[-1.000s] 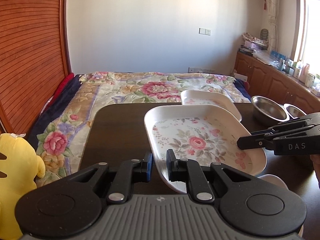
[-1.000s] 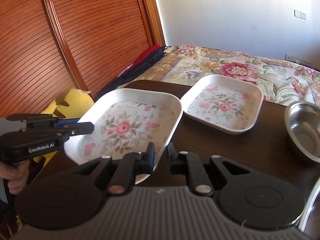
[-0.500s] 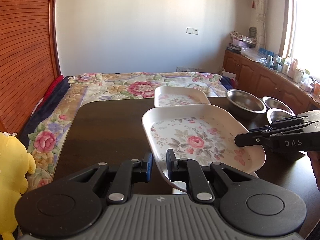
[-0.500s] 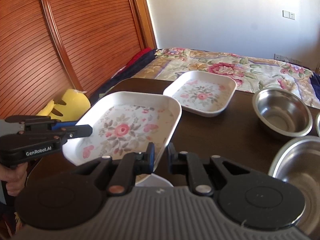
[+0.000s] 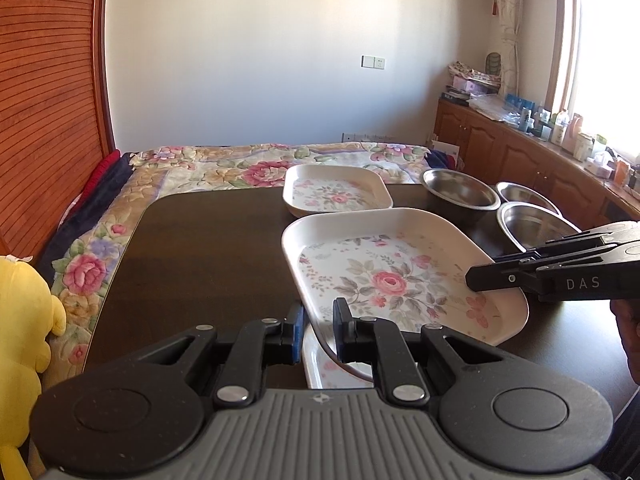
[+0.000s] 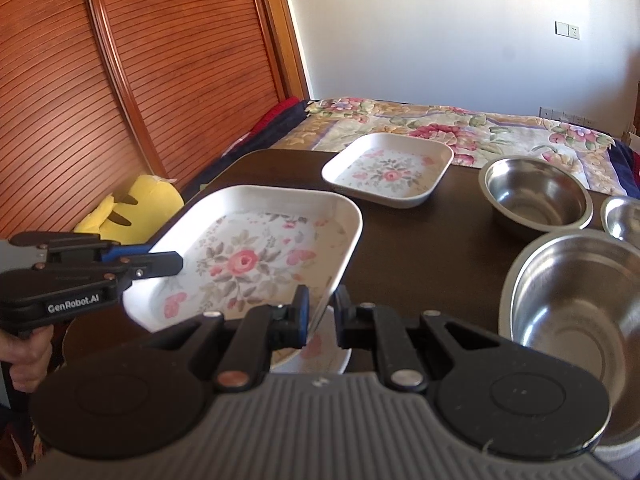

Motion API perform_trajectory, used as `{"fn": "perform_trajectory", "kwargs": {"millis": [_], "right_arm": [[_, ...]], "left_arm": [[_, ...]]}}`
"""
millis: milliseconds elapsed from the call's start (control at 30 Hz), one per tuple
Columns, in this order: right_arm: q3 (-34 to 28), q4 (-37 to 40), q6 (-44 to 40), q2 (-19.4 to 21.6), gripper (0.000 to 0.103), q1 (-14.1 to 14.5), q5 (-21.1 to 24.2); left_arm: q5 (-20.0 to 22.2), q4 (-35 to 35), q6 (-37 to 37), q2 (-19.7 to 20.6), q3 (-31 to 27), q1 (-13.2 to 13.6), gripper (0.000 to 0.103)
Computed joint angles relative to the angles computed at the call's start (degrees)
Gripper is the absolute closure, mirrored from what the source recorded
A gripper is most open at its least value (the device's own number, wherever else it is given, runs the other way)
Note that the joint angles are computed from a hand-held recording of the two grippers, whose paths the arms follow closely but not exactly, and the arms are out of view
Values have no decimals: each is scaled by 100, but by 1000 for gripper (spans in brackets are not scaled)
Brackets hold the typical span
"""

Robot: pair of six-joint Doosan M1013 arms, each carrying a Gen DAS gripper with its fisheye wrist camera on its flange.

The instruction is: Organize plates and bowls

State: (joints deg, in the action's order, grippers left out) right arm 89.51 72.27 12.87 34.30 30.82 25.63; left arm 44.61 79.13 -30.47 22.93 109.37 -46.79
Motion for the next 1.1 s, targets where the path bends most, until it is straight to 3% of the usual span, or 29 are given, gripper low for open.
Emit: {"fn": "perform_trajectory", "kwargs": {"millis": [533, 1100], "right_arm": [[453, 795, -939, -184, 88, -47, 79], [592, 739, -888, -208, 88, -21, -12]], "left_arm": [[114, -89, -130, -9, 123, -260, 87], [-56, -131, -258, 93, 157, -247, 87]]}}
